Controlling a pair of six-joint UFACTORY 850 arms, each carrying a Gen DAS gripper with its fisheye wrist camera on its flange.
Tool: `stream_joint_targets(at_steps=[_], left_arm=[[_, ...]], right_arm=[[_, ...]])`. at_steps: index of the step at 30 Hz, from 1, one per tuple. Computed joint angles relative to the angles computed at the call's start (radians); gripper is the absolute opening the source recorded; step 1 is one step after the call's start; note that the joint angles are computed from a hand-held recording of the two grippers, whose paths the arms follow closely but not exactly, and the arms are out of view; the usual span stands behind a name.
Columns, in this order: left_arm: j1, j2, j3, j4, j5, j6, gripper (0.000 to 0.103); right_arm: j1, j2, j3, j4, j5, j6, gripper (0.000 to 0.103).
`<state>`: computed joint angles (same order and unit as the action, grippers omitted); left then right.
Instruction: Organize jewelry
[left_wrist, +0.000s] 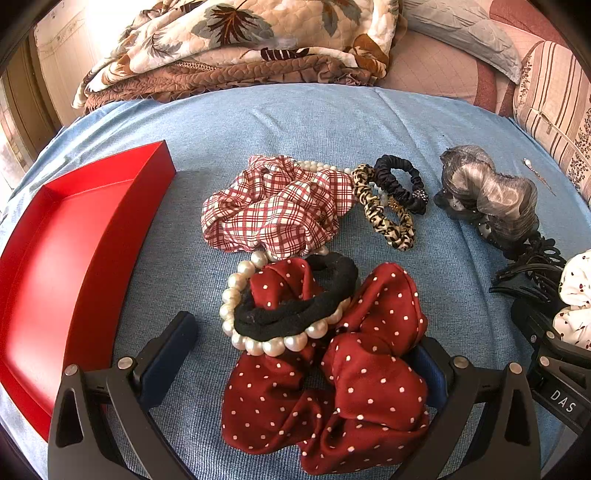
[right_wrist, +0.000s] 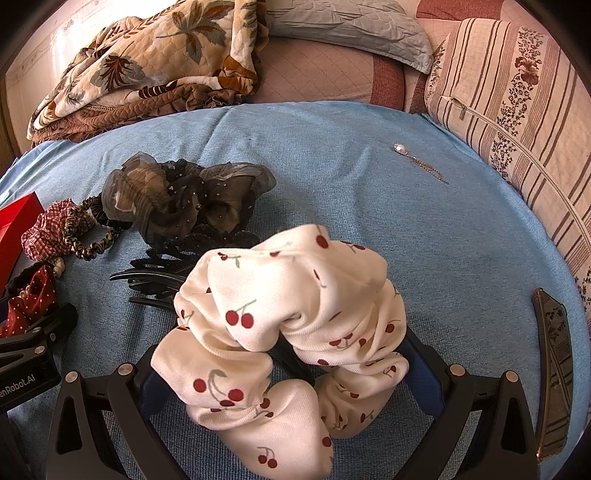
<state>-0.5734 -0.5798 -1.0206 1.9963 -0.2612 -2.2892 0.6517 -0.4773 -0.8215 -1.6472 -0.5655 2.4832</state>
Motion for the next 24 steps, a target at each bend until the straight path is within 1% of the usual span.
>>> stream_joint_targets(at_steps=[9,11,14,17,20,24], left_arm=[[0.002,-0.001,-0.001,0.008,0.012,-0.004,0.103],[-0.001,-0.003,-0.005,-0.028,0.010,0.033,0.103],[0.011,0.004,0.004,0.036,0.026,-0.022,0.103],[0.015,0.006,0.010,0.085,0.024,-0.069,0.103],[0.013,0.004,0.010,0.071,0.018,-0.055,0.103],[0.024,0.009,0.015,0.121,0.028,-0.098,0.103]], right_arm=[[0.000,0.000,-0.002,0.003,0.000,-0.003,0.103],[-0.001,-0.002,-0.002,0.000,0.000,-0.001,0.103],[0.001,0.000,0.001,-0.005,-0.001,0.007,0.103],[0.001,0.000,0.001,-0.004,-0.002,0.005,0.103],[0.001,-0.001,0.001,-0.004,-0.002,0.005,0.103],[0.001,-0.001,0.001,-0.006,-0.001,0.007,0.103]])
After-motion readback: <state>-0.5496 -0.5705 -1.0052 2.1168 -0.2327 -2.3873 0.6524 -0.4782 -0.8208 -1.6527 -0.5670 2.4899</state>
